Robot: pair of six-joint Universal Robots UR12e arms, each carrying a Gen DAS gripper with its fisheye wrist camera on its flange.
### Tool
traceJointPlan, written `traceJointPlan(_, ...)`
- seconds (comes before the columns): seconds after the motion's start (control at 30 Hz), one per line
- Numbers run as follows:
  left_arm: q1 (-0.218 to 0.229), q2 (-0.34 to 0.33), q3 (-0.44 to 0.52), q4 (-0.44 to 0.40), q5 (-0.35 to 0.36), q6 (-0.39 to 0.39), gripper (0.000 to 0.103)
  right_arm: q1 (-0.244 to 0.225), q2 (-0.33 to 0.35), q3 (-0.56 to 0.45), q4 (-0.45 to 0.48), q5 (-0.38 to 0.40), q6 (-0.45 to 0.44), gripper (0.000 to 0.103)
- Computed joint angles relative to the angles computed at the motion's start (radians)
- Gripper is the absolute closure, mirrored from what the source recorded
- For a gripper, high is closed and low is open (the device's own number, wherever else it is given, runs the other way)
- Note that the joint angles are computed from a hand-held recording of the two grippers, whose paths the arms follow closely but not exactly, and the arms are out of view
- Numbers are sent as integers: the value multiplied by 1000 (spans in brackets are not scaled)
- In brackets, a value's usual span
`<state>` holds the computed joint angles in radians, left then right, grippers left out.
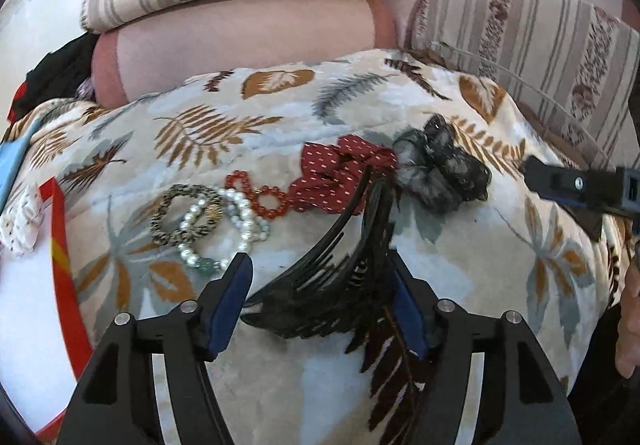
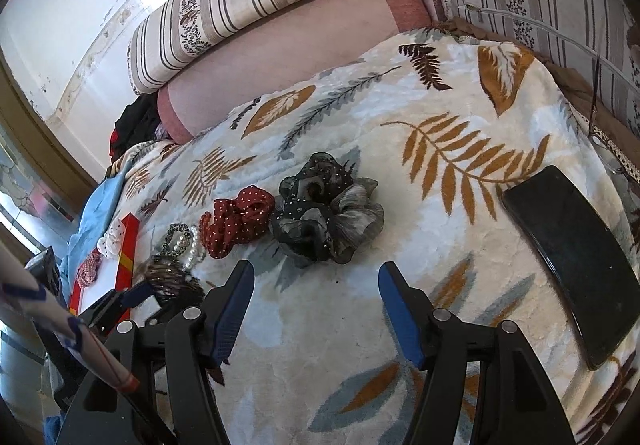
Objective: Organize jewelry
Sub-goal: 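Grasp the black claw hair clip with the left tool, then grasp the gray sheer scrunchie with the right tool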
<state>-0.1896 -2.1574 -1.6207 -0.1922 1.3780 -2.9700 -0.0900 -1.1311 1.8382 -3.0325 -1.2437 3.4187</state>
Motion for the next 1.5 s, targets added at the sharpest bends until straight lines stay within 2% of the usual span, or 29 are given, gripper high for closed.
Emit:
traceJointPlan(0.1,-7,-6,7,-15,12,35,30,0,2,-4,5,-4,2,34)
traceJointPlan(0.33,-18,-20,24,-14,35,57,27,7,7,-14,22,-10,-12,34)
traceJointPlan(0.47,-29,-36,53,-69,100,47,28,7,9,-17,28,-14,-8,34)
traceJointPlan(0.5,-29,-38,57,-81,110,43,38,7,10,-18,30,-17,-9,34)
traceJointPlan(0.53,-28,-39,61,-92,110,34,54,8,10,-18,32,-19,-10,34)
traceJointPlan(0.57,-25,-39,61,-97,102,28,57,8,11,-19,34,-21,-10,34)
traceJointPlan(0.63,-22,-37,55,-77,98,13,65,9,12,-20,35,-25,-10,33)
traceJointPlan(0.87,5,6,5,21,12,-60,65,16,16,-27,9,-51,-19,32)
traceJointPlan(1.03,25,61,-49,87,19,-126,65,35,40,-72,3,-91,-79,28)
traceJointPlan(1.13,42,94,-92,128,20,-182,65,36,67,-116,48,-61,-91,28)
traceJointPlan(1.23,43,98,-106,149,56,-198,65,47,88,-149,88,-85,-102,28)
traceJointPlan(1.37,44,83,-99,145,60,-202,65,62,109,-173,129,-143,-107,28)
traceJointPlan(1.43,43,77,-96,150,69,-197,65,61,112,-177,153,-141,-116,38)
traceJointPlan(1.47,42,74,-95,151,70,-193,65,61,114,-180,169,-142,-123,56)
traceJointPlan(1.5,42,72,-95,155,73,-189,65,62,115,-183,187,-142,-128,68)
